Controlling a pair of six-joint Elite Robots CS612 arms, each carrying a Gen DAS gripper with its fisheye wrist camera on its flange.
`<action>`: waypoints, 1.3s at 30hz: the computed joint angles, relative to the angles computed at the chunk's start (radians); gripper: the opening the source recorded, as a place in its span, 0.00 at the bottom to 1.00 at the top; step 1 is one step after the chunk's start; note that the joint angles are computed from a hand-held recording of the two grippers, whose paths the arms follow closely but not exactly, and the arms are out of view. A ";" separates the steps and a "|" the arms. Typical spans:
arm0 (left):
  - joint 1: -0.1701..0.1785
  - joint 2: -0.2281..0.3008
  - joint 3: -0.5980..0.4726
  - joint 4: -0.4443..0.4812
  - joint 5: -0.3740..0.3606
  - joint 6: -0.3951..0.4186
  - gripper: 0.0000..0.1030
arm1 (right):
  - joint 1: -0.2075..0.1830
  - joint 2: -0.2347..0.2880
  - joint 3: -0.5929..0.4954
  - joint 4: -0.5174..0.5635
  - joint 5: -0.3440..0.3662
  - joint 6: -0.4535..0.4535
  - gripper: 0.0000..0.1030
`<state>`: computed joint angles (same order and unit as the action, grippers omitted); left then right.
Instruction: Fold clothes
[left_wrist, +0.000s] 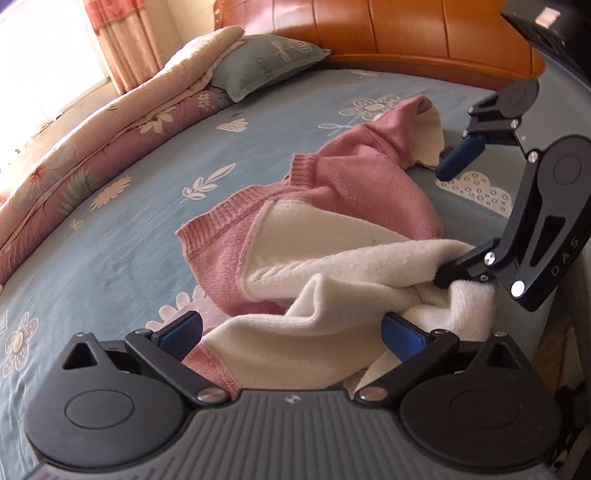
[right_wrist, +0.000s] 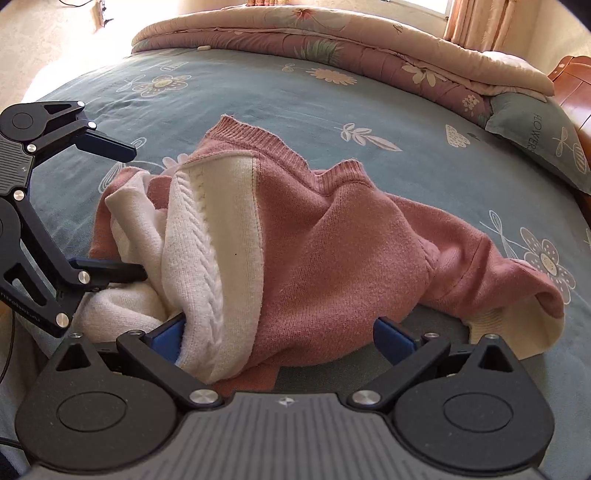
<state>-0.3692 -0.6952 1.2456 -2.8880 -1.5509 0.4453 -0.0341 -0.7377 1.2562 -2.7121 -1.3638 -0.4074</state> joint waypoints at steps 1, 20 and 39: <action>-0.001 0.008 -0.013 0.008 0.014 0.018 0.99 | 0.001 0.000 0.001 -0.002 -0.001 -0.005 1.00; 0.050 -0.029 0.034 -0.039 -0.043 -0.123 0.98 | 0.007 -0.014 0.023 -0.013 -0.040 0.063 1.00; 0.030 0.076 -0.111 0.056 0.115 -0.108 1.00 | -0.006 -0.050 0.095 -0.127 0.030 0.128 1.00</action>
